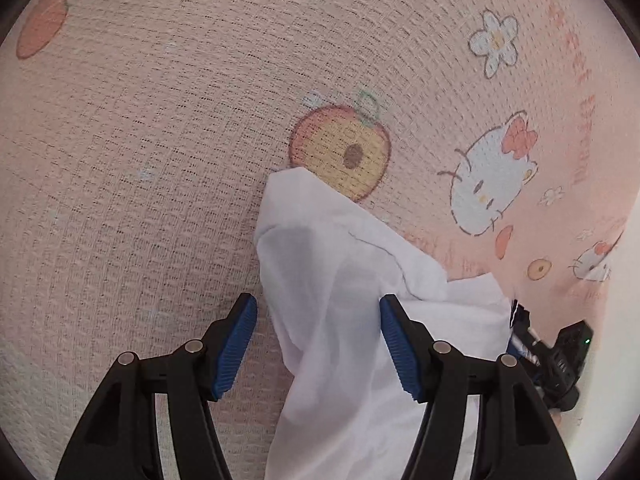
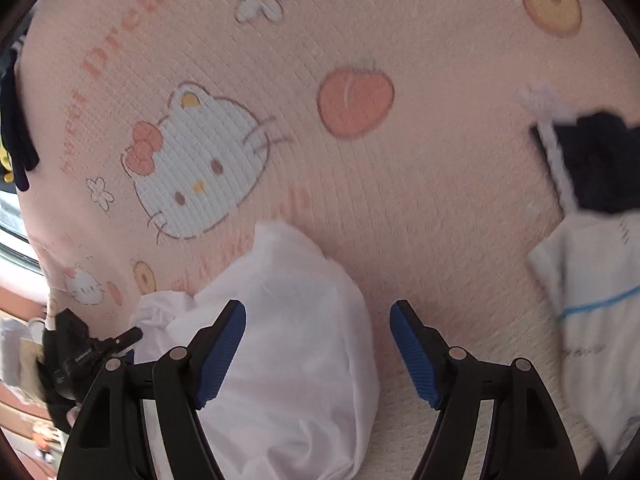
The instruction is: Fold clothes
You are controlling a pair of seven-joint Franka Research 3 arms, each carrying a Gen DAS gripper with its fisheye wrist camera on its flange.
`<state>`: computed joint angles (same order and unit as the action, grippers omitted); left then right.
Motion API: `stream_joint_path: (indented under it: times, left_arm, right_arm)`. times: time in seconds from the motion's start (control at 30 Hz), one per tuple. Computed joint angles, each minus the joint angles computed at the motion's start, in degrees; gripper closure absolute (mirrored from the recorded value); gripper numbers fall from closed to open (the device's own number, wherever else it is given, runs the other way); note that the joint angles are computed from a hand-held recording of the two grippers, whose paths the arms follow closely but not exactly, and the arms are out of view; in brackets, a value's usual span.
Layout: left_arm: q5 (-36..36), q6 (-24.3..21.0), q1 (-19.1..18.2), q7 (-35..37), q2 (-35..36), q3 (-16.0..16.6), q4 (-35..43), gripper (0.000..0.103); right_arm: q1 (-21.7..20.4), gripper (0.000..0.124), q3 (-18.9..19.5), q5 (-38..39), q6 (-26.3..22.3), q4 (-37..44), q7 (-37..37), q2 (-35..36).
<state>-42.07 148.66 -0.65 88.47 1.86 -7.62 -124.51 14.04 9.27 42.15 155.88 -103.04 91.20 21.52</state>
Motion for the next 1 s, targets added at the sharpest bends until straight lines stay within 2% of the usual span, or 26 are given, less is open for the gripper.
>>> stream_joint_path:
  times: [0.17, 0.27, 0.3, 0.37, 0.47, 0.57, 0.63, 0.7, 0.73, 0.77, 0.8, 0.9, 1.0]
  left_arm:
    - [-8.5, -0.3, 0.9, 3.9, 0.0, 0.5, -0.5, 0.042]
    - [-15.6, -0.7, 1.6, 8.2, 0.2, 0.6, -0.5, 0.042]
    - [-17.5, -0.7, 1.8, 9.5, 0.1, 0.7, -0.8, 0.042]
    - [-20.3, -0.9, 2.1, 11.6, 0.0, 0.9, -1.0, 0.043]
    - [-21.3, -0.9, 1.9, 13.1, 0.3, 0.8, -0.7, 0.043]
    - [-21.0, -0.6, 1.9, 13.5, 0.3, 0.7, -0.7, 0.047]
    - [-19.0, -0.7, 1.8, 11.9, 0.8, 0.7, -0.1, 0.061]
    - [-15.4, 0.0, 1.5, 9.9, 1.2, 0.5, 0.3, 0.072]
    - [-13.4, 0.2, 1.4, 9.2, 1.2, 0.3, 0.4, 0.081]
    - [-11.3, 0.1, 1.3, 8.8, 1.3, 0.2, 0.4, 0.082]
    - [-8.8, 1.1, 1.0, 8.0, 1.1, 0.0, 0.2, 0.084]
    - [5.9, 4.2, -0.6, 1.0, 0.6, -0.4, -0.4, 0.09]
    - [24.1, 5.4, -2.0, -9.3, 0.2, -0.3, -0.5, 0.093]
  right_arm:
    - [-4.1, 0.05, 4.8, 13.6, 2.9, -0.8, -11.8, 0.6]
    - [-5.5, 0.049, 6.1, 22.1, 2.9, -1.0, -18.2, 0.6]
    - [-5.3, 0.049, 5.6, 22.8, 1.9, -0.5, -18.7, 0.9]
    - [-4.7, 0.049, 4.1, 21.4, -1.2, 1.7, -18.3, 2.0]
    - [-2.6, 0.05, 1.3, 13.4, -5.3, 5.0, -13.3, 3.5]
    - [-1.6, 0.053, 0.8, 9.0, -6.7, 8.7, -10.7, 5.8]
    - [-1.6, 0.055, 1.0, 7.5, -8.0, 10.5, -9.8, 6.9]
    - [0.2, 0.066, -1.0, 1.6, -9.9, 12.1, -4.9, 7.4]
    - [1.3, 0.079, -2.2, -2.0, -10.9, 12.6, -2.3, 7.5]
    - [2.3, 0.087, -3.3, -5.6, -12.0, 13.3, 0.3, 7.6]
    - [3.2, 0.089, -4.3, -9.0, -13.2, 14.0, 2.7, 7.7]
    - [5.4, 0.098, -5.9, -17.2, -14.8, 15.6, 7.5, 8.0]
    - [10.5, 0.109, -9.8, -31.3, -18.5, 19.1, 13.5, 9.2]
